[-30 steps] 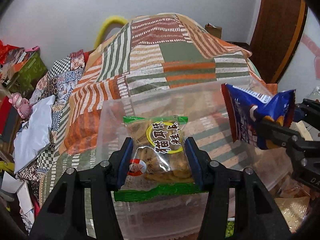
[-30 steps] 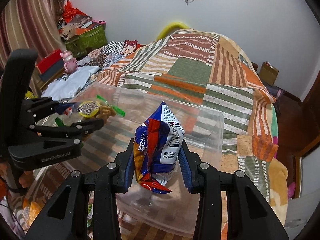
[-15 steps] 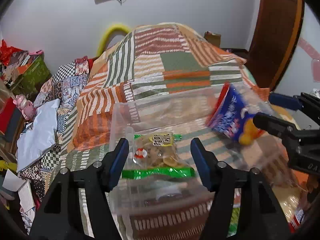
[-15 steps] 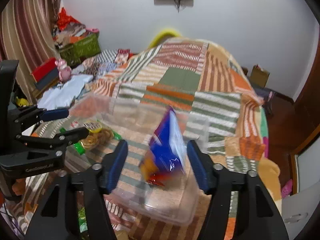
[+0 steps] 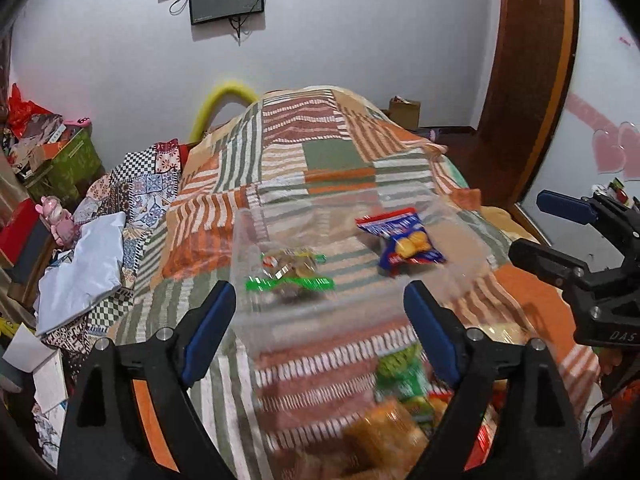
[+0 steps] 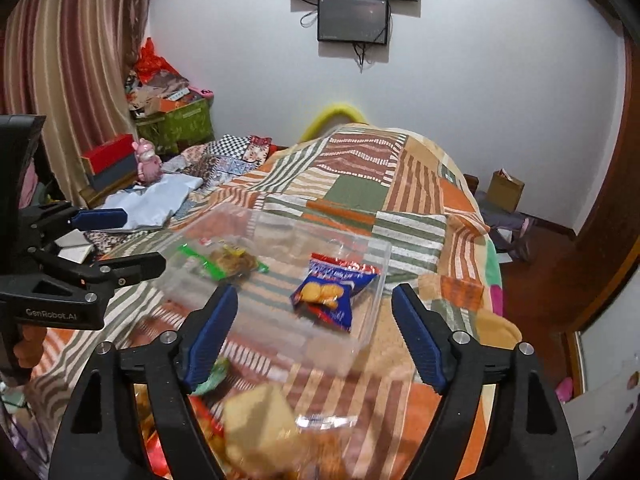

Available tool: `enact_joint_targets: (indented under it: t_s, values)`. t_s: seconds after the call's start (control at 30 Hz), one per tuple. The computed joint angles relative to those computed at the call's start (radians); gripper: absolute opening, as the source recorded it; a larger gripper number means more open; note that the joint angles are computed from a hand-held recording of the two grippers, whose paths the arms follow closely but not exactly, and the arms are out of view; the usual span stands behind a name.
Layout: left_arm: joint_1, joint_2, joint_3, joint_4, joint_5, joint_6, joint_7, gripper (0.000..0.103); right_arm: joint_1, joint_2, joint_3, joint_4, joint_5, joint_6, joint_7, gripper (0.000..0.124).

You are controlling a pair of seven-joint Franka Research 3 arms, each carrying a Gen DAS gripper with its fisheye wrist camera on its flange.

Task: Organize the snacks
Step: 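Grasp the bread-puff bag with the left tool while the right tool grasps the wafer block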

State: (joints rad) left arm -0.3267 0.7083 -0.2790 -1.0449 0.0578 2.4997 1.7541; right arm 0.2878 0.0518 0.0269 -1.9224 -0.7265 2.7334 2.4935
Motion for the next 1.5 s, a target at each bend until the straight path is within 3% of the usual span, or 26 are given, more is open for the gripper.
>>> enact_joint_targets:
  t_s: [0.27, 0.43, 0.6, 0.8, 0.93, 1.07, 1.13, 1.2, 1.5]
  values:
    - [0.043, -0.148, -0.030, -0.293, -0.027, 0.093, 0.000, 0.087, -0.015, -0.085, 0.041, -0.129, -0.052, 0.031, 0.069, 0.079]
    - [0.063, -0.191, -0.052, -0.402, -0.054, 0.125, 0.002, 0.087, -0.027, -0.100, 0.065, -0.187, -0.026, 0.050, 0.071, 0.080]
    - [0.070, -0.215, -0.059, -0.472, -0.065, 0.152, -0.002, 0.087, -0.026, -0.072, 0.065, -0.219, 0.090, 0.085, 0.009, 0.080]
    - [0.085, -0.223, -0.075, -0.510, -0.070, 0.181, 0.032, 0.072, -0.011, -0.034, 0.049, -0.222, 0.221, 0.082, -0.088, 0.080]
    - [0.090, -0.213, -0.078, -0.508, -0.076, 0.171, 0.049, 0.058, 0.002, -0.018, 0.036, -0.203, 0.235, 0.064, -0.119, 0.080]
    - [0.106, -0.216, -0.085, -0.527, -0.103, 0.185, 0.053, 0.052, 0.010, -0.006, 0.029, -0.200, 0.282, 0.074, -0.165, 0.080]
    - [0.113, -0.219, -0.087, -0.538, -0.112, 0.197, 0.054, 0.046, 0.015, -0.007, 0.027, -0.202, 0.292, 0.077, -0.182, 0.073]
    - [0.125, -0.225, -0.095, -0.551, -0.130, 0.207, 0.057, 0.045, 0.014, -0.004, 0.029, -0.206, 0.349, 0.095, -0.234, 0.062]
    - [0.150, -0.242, -0.101, -0.574, -0.167, 0.240, 0.049, 0.038, 0.023, -0.023, 0.018, -0.226, 0.270, 0.129, -0.144, 0.057]
